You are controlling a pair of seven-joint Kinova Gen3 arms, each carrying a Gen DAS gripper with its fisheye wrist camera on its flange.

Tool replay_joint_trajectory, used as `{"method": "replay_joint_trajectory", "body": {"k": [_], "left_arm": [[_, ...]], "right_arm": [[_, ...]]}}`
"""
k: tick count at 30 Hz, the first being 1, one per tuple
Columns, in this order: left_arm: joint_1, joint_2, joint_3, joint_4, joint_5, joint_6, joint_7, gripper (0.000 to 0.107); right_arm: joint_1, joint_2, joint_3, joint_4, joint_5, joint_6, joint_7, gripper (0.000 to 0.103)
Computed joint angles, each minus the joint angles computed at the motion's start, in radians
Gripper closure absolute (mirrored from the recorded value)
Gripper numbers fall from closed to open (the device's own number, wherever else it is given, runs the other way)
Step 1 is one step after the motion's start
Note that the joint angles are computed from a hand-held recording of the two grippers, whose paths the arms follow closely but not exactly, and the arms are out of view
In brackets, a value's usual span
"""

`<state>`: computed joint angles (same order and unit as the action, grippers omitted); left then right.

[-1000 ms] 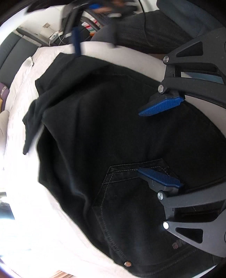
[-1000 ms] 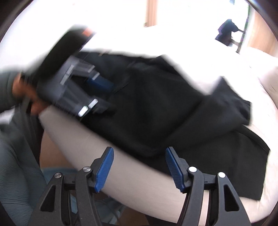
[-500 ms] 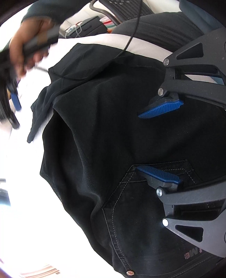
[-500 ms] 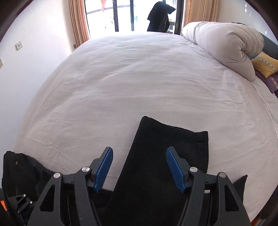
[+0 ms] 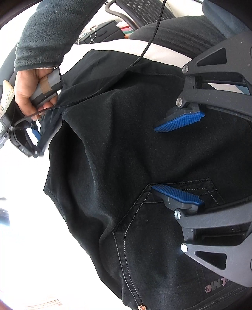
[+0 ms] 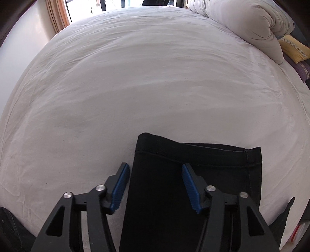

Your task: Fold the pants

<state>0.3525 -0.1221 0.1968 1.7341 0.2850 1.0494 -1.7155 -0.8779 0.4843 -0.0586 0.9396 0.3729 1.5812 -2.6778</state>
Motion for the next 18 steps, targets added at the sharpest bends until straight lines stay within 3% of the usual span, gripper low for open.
{"method": "replay_joint_trajectory", "body": {"k": [3,4,11,14,18], "left_arm": [[0.003,0.001,0.009,0.0,-0.014,-0.005,0.016,0.053],[0.004,0.0,0.009,0.001,-0.018,-0.005,0.018,0.053],[0.01,0.007,0.018,-0.012,-0.046,0.008,0.058,0.053],[0.013,0.011,0.022,-0.021,-0.057,0.015,0.079,0.053],[0.018,0.02,0.03,-0.035,-0.073,0.023,0.123,0.053]], "right_arm": [[0.054,-0.022,-0.102,0.021,0.047,0.008,-0.036,0.091],[0.071,-0.033,-0.148,0.037,0.08,0.007,-0.076,0.093],[0.203,-0.215,-0.465,0.234,0.321,-0.003,-0.36,0.096],[0.224,-0.339,-0.521,0.345,0.371,-0.009,-0.482,0.096],[0.221,-0.489,-0.605,0.457,0.426,0.071,-0.645,0.096]]}}
